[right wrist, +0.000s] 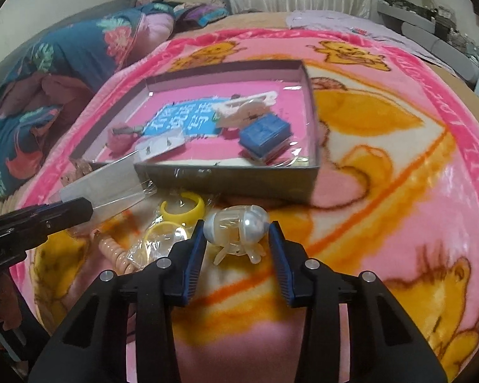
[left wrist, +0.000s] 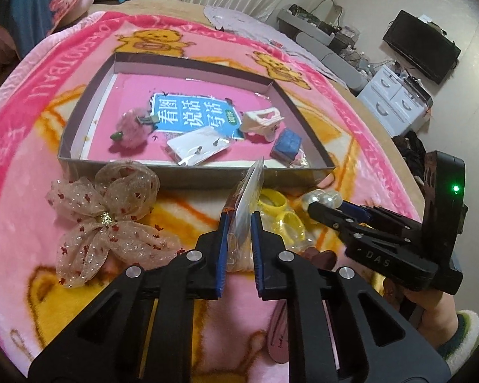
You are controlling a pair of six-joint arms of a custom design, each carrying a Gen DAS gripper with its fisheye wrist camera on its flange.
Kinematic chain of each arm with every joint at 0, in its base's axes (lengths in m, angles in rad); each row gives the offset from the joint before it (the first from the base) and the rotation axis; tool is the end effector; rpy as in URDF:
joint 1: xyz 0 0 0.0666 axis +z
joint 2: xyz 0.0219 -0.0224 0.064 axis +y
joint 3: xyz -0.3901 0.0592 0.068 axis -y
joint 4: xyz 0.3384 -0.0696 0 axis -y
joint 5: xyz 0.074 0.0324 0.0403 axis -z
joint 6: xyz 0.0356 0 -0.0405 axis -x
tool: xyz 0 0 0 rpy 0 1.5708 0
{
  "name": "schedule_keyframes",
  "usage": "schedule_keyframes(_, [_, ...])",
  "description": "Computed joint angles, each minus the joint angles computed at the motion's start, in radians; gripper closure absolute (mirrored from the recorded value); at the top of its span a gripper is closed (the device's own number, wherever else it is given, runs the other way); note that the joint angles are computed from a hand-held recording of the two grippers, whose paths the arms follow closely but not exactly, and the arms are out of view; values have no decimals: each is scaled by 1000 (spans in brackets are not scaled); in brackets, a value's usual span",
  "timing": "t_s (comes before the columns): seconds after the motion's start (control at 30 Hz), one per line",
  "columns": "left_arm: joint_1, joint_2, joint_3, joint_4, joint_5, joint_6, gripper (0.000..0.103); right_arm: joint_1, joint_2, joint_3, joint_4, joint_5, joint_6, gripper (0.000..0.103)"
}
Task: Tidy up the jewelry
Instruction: 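Grasp the clear plastic packet with left gripper while right grasps the pearl ring, then carry the clear packet and pearl ring over the grey tray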
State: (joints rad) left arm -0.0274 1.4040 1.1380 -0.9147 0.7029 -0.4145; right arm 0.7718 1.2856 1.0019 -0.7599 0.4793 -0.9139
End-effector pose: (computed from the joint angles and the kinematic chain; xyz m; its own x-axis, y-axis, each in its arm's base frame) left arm 0.3882 -0.0341 0.3440 -0.7389 0.3276 -0.5889 0.6164 0.6817 -0.3941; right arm 0.2663 0.2357 0.3380 -0.7366 0.2636 -0.6228 0.2141 0.9644 0.1550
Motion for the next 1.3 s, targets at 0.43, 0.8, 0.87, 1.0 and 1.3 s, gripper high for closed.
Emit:
schedule_keyframes(0.43, [28,-48,45,-11,20,10,96,67,-149,-57,11,126,-59,70])
schedule_keyframes(0.8, [65,-9,137,7,-4,46,96,71,-161,-28,52,137,17,70])
schedule_keyframes(0.87, [72,1,151,13,-6,54,96,66,-153,-13,58,133,40,70])
schedule_keyframes(1.0, [84,26,188,20,-13,64,96,54,-129,24,71,117,88,70])
schedule_keyframes(1.3, [69,58,239,33,-34,79,96,-8,-51,120,103,54,231,70])
